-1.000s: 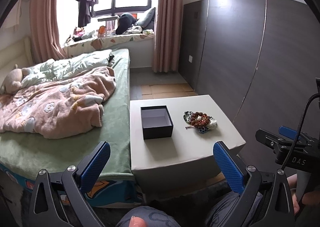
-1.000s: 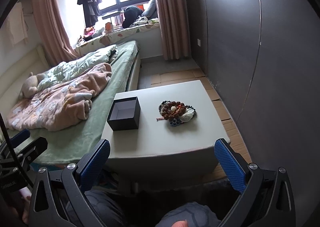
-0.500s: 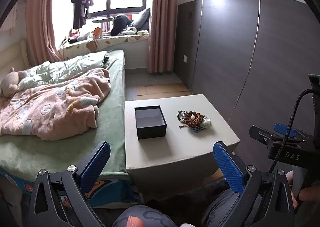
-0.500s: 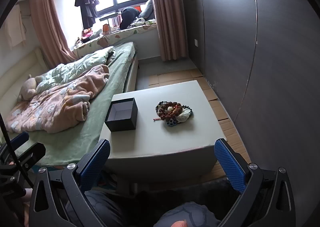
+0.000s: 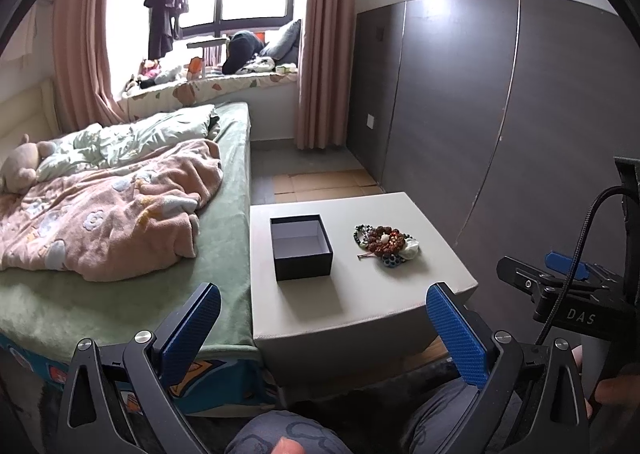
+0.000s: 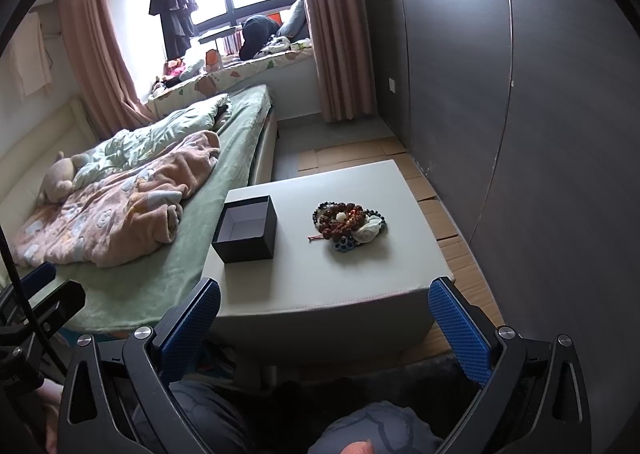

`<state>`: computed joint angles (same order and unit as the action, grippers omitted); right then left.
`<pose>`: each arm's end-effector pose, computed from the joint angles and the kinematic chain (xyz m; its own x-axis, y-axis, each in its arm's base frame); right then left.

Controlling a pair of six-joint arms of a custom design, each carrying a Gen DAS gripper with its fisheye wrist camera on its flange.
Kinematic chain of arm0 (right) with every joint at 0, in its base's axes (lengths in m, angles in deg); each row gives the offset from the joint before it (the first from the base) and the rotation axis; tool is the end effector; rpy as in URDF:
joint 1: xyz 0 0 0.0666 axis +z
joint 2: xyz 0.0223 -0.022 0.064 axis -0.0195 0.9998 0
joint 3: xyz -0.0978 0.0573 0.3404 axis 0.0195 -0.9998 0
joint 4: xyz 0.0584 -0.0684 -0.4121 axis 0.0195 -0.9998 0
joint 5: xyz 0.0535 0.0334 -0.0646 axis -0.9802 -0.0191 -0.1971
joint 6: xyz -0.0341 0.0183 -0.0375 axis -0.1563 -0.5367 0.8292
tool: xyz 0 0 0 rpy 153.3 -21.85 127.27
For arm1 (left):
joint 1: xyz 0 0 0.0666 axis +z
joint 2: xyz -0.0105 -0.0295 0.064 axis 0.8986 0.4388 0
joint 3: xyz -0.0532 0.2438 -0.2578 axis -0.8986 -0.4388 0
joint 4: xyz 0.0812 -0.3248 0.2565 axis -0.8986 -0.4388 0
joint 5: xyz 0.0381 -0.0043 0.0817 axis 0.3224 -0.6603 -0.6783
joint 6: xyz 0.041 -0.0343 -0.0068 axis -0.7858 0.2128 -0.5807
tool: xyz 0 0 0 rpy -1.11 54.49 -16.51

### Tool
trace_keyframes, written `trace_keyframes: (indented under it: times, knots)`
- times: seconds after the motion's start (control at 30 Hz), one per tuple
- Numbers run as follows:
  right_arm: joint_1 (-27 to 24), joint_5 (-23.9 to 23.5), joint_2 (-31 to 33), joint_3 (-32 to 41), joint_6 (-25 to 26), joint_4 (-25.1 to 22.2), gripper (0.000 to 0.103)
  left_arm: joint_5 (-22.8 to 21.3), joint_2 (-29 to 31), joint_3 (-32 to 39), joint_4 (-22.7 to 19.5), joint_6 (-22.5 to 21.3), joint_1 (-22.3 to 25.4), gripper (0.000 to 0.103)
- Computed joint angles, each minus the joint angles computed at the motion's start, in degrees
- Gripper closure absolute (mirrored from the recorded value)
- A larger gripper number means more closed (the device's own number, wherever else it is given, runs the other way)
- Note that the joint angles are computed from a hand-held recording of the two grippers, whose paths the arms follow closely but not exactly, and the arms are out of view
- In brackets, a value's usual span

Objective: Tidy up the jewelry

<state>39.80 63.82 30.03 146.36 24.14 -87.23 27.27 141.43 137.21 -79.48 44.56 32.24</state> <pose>0.4056 0.3263 0.6282 -0.6380 0.1450 -0.7563 0.1194 0.9889 0.0889 0.4146 -0.2493 0.6502 -0.5742 0.1192 -0.8100 0.2809 0.9580 -0.0581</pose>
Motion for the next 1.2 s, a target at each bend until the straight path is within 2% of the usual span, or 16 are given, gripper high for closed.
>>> trace_keyframes:
  times: [0.47, 0.7, 0.83, 1.2]
  knots:
    - [0.1, 0.2, -0.7, -1.0, -0.3, 0.3, 0.0, -1.3, 0.4, 0.5, 0.3, 0.4, 0.0, 0.0]
    - [-1.7, -2.1, -1.6, -2.9, -0.8, 2.2, 0.0, 0.4, 3.2, 3.5, -0.1, 0.9, 1.0, 0.0]
    - [-3.4, -2.0, -1.3, -2.7, 0.0, 2.6, 0.0, 1.3, 6.7, 7.4, -0.9, 1.5, 1.7, 0.0]
    - [-11.4, -10.0, 2.5, 0.5, -2.1, 6.5, 0.0, 3.2, 20.8, 24.9, -4.3, 2.2, 3.0, 0.0]
